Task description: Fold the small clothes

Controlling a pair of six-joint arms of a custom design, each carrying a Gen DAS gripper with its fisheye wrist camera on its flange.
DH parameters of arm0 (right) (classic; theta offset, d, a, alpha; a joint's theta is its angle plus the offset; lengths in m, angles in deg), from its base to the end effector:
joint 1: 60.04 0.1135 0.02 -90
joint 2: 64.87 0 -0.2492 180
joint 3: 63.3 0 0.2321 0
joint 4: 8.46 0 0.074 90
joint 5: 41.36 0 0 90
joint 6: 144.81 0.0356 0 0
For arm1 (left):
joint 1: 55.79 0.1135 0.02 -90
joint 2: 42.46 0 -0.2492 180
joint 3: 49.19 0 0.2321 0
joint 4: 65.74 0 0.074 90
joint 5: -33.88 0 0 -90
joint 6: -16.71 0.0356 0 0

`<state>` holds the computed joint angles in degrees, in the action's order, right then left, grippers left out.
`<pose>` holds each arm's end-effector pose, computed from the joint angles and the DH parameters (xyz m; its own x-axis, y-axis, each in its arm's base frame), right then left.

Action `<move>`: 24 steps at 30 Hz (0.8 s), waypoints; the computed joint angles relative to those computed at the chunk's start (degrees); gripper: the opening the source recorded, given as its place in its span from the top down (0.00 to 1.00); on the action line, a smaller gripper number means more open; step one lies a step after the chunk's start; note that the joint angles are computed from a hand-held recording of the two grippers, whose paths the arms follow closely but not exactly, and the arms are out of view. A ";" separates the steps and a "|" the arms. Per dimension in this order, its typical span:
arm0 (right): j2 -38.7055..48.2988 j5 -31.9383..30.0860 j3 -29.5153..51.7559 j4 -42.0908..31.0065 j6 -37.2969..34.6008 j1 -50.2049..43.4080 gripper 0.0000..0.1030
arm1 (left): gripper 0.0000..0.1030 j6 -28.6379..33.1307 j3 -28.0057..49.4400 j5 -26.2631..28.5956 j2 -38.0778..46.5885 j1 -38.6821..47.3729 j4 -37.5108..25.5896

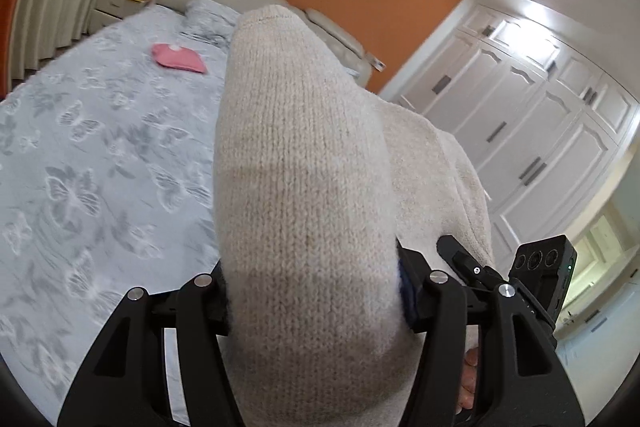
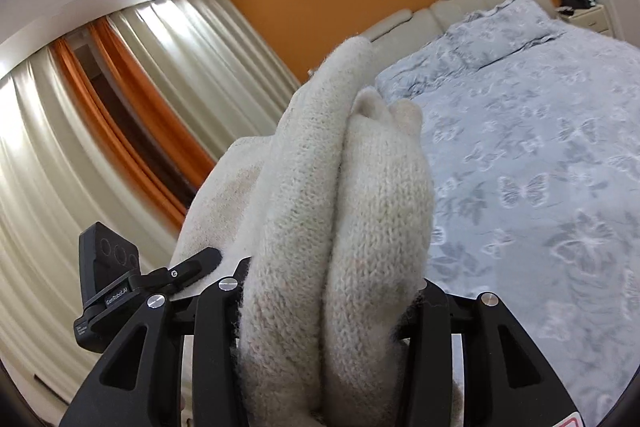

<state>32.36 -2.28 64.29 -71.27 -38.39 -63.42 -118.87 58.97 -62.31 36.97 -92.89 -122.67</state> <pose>0.3341 0.0080 0.4263 -0.6881 0.2192 -0.6917 -0.4402 0.6317 0.6381 0.2210 -0.1624 0.4183 -0.6380 -0.4078 -0.6532 0.0975 0.7987 -0.5938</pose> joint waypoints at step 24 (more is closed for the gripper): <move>12.58 15.12 -28.30 31.98 2.18 11.15 0.74 | 0.35 -3.27 -45.43 -7.50 -0.57 15.10 30.29</move>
<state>44.95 12.85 36.00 -39.29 -36.21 -52.26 -122.13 13.54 -69.81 36.40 -77.79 -92.38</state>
